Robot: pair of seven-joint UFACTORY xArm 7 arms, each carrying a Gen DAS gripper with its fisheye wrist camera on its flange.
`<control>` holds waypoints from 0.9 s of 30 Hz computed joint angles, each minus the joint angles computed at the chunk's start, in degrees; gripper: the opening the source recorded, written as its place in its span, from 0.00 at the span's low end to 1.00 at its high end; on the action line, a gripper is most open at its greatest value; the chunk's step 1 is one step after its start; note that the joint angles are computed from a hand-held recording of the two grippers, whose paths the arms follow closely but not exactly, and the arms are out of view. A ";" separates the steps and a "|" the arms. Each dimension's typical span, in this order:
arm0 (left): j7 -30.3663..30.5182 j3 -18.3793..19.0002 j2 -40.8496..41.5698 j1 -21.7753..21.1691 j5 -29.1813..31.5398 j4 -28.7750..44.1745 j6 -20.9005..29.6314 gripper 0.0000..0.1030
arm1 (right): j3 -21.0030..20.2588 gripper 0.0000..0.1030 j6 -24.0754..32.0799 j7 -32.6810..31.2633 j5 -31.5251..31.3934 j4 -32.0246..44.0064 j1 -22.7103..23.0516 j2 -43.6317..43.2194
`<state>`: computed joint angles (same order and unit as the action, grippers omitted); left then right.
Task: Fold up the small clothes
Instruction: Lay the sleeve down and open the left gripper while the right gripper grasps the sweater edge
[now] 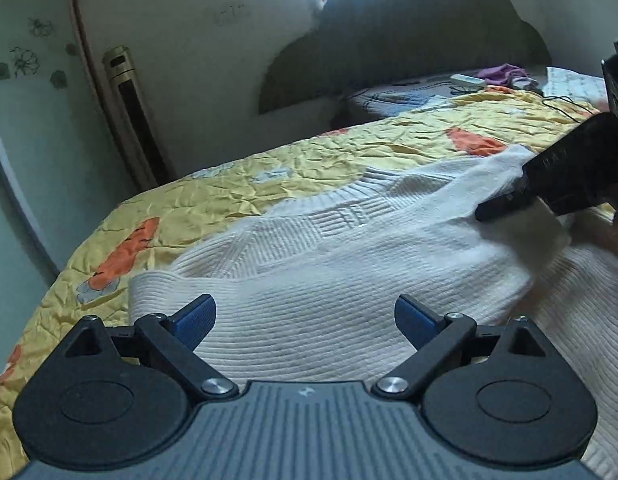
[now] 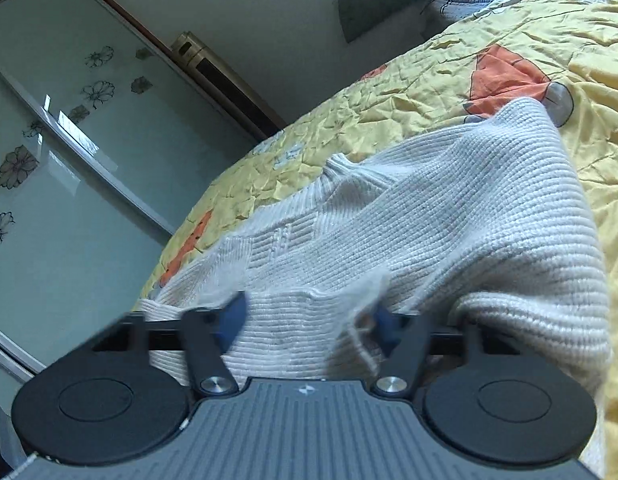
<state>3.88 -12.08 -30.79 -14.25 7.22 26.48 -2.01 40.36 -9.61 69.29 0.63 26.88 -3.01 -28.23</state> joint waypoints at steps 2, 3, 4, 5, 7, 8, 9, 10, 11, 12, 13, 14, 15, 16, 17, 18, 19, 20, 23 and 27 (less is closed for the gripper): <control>-2.54 -4.53 0.58 6.57 0.60 0.86 -1.03 0.94 | -0.72 0.11 0.92 -0.66 -0.70 0.41 0.23 0.73; -3.31 -5.26 0.96 8.24 0.76 1.35 -1.23 0.94 | -0.44 0.11 1.64 -1.47 -1.52 0.73 -0.26 0.28; -4.09 -5.87 1.37 9.89 0.90 1.96 -1.25 0.94 | 0.63 0.11 3.24 -2.03 -2.41 1.45 -1.65 -0.95; -5.36 -7.59 1.65 12.63 1.16 2.70 -1.22 0.94 | 1.49 0.11 4.16 -2.42 -3.55 2.13 -2.98 -2.21; -8.81 -12.49 1.92 19.74 2.00 4.50 -1.39 0.94 | 3.28 0.10 6.00 -3.26 -6.25 3.90 -6.41 -5.77; -10.71 -14.88 1.88 23.32 2.45 5.39 -1.47 0.94 | 4.37 0.10 8.08 -3.85 -7.99 5.18 -8.64 -8.35; -12.76 -17.44 1.81 27.22 2.93 6.33 -1.59 0.94 | 5.29 0.10 10.55 -4.23 -9.81 6.44 -10.75 -11.02; -14.31 -19.07 2.01 30.13 3.50 7.11 -1.97 0.94 | 5.79 0.10 12.90 -4.36 -11.49 7.30 -12.19 -13.43; -15.28 -19.74 2.46 32.03 4.06 7.78 -2.24 0.94 | 5.71 0.10 15.21 -4.51 -12.90 7.86 -12.59 -15.01; -16.19 -20.46 3.06 33.96 4.56 8.60 -1.98 0.94 | 5.12 0.10 18.11 -5.15 -14.40 8.30 -12.55 -16.06; -17.14 -21.20 3.89 35.72 5.08 9.70 -0.99 0.94 | 4.27 0.10 20.13 -5.39 -15.22 8.27 -11.73 -16.08; -17.87 -21.18 5.23 36.52 5.64 11.13 0.72 0.94 | 2.90 0.10 20.99 -5.39 -15.42 7.53 -10.08 -15.54; -18.20 -20.16 7.05 36.09 5.92 12.66 2.53 0.94 | 1.63 0.10 21.21 -5.04 -15.42 6.52 -8.45 -15.02; -18.16 -18.44 8.88 34.72 5.84 14.00 4.15 0.94 | 0.40 0.10 21.43 -4.57 -15.31 5.29 -6.87 -14.27; -17.76 -16.48 10.80 32.93 5.55 15.43 5.89 0.94 | -0.24 0.10 21.95 -3.77 -15.30 4.33 -5.67 -13.92; -16.97 -14.41 12.52 30.86 5.07 16.89 7.77 0.94 | -0.59 0.10 21.97 -2.63 -15.31 3.21 -4.73 -13.78; -15.58 -11.88 14.40 28.16 3.93 18.47 9.70 0.94 | -0.72 0.10 21.69 -1.28 -15.35 2.22 -4.00 -13.72; -13.76 -9.04 15.87 25.03 2.06 19.63 10.82 0.94 | -1.23 0.10 21.15 -0.40 -15.62 1.46 -3.39 -13.52; -4.57 1.00 18.90 13.47 -8.04 21.96 12.34 0.94 | -0.68 0.10 21.67 1.60 -17.72 1.34 -2.90 -12.63; 6.26 10.56 22.45 2.03 -24.54 27.12 15.84 0.94 | -0.80 0.09 24.73 2.26 -21.25 2.54 -1.72 -12.10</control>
